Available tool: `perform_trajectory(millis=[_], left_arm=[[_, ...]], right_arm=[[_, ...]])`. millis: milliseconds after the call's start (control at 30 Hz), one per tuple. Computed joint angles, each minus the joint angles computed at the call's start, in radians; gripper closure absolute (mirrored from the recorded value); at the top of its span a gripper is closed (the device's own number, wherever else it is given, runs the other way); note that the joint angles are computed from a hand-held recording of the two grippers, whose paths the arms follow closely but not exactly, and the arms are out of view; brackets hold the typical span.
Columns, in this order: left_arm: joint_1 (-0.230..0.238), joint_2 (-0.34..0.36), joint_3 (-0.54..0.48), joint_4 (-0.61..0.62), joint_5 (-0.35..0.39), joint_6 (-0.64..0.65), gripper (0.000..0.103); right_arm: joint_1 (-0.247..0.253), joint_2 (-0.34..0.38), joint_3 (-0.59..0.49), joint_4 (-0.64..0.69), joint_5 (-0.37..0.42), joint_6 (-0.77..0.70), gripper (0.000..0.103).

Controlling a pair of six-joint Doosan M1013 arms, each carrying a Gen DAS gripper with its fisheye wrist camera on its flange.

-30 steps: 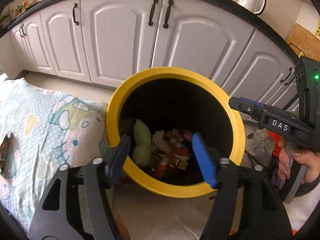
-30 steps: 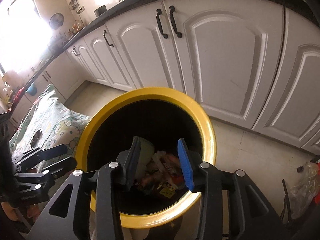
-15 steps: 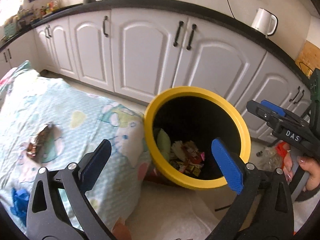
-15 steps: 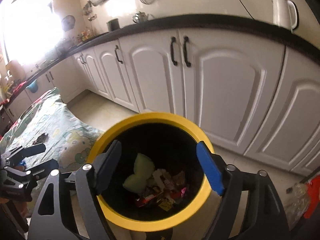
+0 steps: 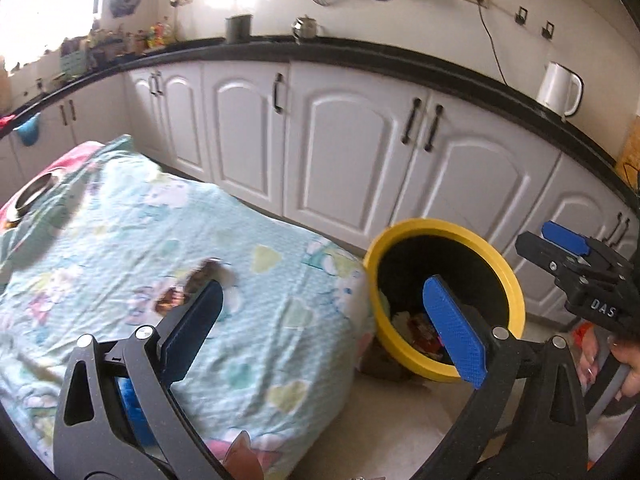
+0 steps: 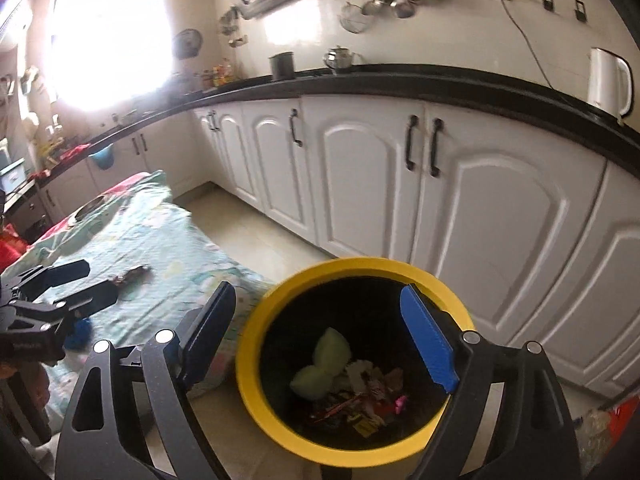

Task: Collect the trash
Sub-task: 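Move both open tools back over the blue glove and foil wrapper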

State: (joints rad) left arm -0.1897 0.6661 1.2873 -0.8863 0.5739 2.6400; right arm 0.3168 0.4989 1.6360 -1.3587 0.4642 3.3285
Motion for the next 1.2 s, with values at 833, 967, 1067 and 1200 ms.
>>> perform_trajectory(millis=[833, 967, 1067, 1200], left_arm=[[0.113, -0.008, 0.016, -0.018, -0.095, -0.080, 0.011], [0.136, 0.004, 0.005, -0.008, -0.063, -0.108, 0.011], [0.148, 0.012, -0.001, 0.002, -0.035, -0.112, 0.011], [0.159, 0.030, -0.016, 0.027, 0.018, -0.125, 0.011]], right_arm=[[0.050, 0.097, -0.222, 0.331, -0.114, -0.503, 0.018], [0.052, 0.130, -0.276, 0.488, -0.115, -0.663, 0.018], [0.052, 0.158, -0.321, 0.636, -0.112, -0.807, 0.018], [0.049, 0.204, -0.392, 0.804, -0.079, -0.958, 0.021]])
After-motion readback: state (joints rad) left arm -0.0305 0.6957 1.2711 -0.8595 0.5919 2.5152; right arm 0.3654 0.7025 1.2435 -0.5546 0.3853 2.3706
